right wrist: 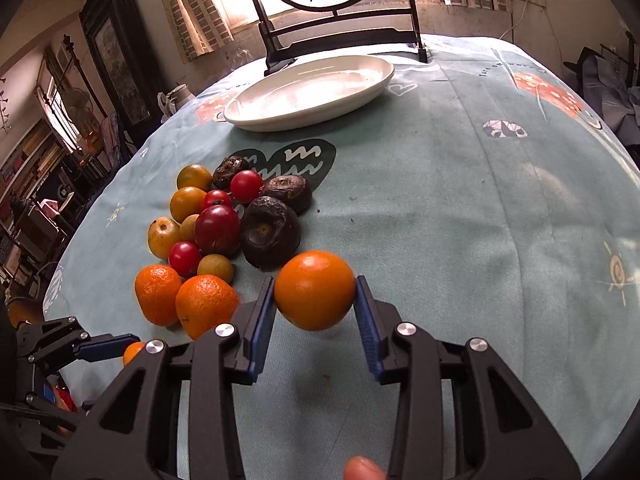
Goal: Organize fruits
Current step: 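Grasp an orange with the right tool while the left tool grasps another orange, then carry both oranges onto the white plate and open both tools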
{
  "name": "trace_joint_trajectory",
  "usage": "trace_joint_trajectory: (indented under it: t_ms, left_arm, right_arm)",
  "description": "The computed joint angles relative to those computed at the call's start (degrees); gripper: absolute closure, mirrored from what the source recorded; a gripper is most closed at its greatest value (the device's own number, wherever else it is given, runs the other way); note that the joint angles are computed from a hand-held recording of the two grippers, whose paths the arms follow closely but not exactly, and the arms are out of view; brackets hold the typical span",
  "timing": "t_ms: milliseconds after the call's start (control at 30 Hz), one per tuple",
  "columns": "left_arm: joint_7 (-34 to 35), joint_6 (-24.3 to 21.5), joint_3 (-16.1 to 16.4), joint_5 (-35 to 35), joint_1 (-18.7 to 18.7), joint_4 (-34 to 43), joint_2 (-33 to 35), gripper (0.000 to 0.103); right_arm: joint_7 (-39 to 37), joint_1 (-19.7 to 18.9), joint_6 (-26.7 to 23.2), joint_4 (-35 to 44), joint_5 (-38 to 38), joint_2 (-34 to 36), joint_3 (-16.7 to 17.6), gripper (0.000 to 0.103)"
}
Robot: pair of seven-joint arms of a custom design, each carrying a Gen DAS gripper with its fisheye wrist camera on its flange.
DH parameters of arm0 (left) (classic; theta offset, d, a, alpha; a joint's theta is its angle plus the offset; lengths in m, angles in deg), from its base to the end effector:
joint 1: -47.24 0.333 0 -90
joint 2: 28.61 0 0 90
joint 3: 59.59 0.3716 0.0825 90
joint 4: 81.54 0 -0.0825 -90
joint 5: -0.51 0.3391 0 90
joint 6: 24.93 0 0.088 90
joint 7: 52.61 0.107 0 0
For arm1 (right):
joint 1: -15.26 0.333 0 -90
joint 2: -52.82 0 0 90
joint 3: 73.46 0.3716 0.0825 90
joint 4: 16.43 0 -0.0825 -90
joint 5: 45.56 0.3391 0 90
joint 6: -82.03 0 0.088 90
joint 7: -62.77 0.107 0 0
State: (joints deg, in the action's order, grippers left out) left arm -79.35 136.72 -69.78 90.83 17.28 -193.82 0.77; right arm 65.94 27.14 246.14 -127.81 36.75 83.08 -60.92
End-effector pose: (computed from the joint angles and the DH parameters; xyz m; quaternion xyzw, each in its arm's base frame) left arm 0.4418 -0.4230 0.3085 -0.6390 0.6882 -0.2945 0.1770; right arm 0.5905 0.1914 0.3033 -0.8101 0.4604 -0.0384 0.3609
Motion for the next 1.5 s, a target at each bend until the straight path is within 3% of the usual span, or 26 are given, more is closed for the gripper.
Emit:
trace_joint_trajectory:
  t_ms: [100, 267, 333, 500, 667, 867, 967, 1100, 1200, 1300, 1500]
  left_arm:
    - [2.28, 0.58, 0.02, -2.17, 0.44, 0.54, 0.49, 0.057]
    - [10.50, -2.12, 0.76, -11.16, -0.75, 0.85, 1.46, 0.057]
    - [10.14, -2.78, 1.92, -11.84, -1.84, 0.80, 1.42, 0.063]
    - [5.83, -0.83, 3.34, -9.02, -2.57, -0.21, 0.66, 0.063]
    - [-1.14, 0.89, 2.72, -0.66, -1.88, -1.87, -2.15, 0.063]
    - [-2.10, 2.83, 0.40, 4.81, 4.28, -1.83, -6.27, 0.063]
    - [3.76, 1.81, 0.70, 2.08, 7.06, 0.56, -6.25, 0.063]
    - [16.36, 1.85, 2.70, -8.76, 10.12, 8.13, -1.65, 0.063]
    - [27.02, 2.15, 3.00, -18.36, 12.59, 15.86, 4.24, 0.063]
    - [37.65, -0.79, 1.50, -28.33, 14.80, 23.51, 10.24, 0.063]
    - [50.18, -4.67, 0.60, -40.47, 16.51, 33.12, 17.74, 0.063]
  right_arm:
    - [-4.80, -1.18, -0.94, -2.00, 5.13, -1.59, 0.29, 0.064]
    - [-8.72, -0.08, -3.44, -4.13, 9.15, -3.19, -2.12, 0.064]
    - [-9.51, 0.48, -4.12, -4.59, 10.13, -3.64, -2.92, 0.064]
    - [-12.74, 1.72, -5.11, -6.05, 13.08, -5.15, -4.52, 0.064]
    - [-13.24, 2.54, -6.50, -6.76, 13.14, -6.60, -5.46, 0.063]
    - [-8.55, 2.68, -8.69, -1.24, 8.90, -5.68, -5.04, 0.063]
    - [-3.45, 2.15, -10.01, 5.73, 5.93, -2.22, -4.14, 0.063]
    - [5.02, 3.32, -6.57, 18.61, -0.28, 5.79, -2.90, 0.063]
    - [17.21, 5.71, -6.38, 29.64, -9.96, 13.56, -4.63, 0.063]
    - [29.08, 7.76, -9.64, 40.04, -19.75, 20.80, -7.48, 0.063]
    - [40.47, 9.04, -14.10, 53.27, -31.65, 29.33, -8.81, 0.063]
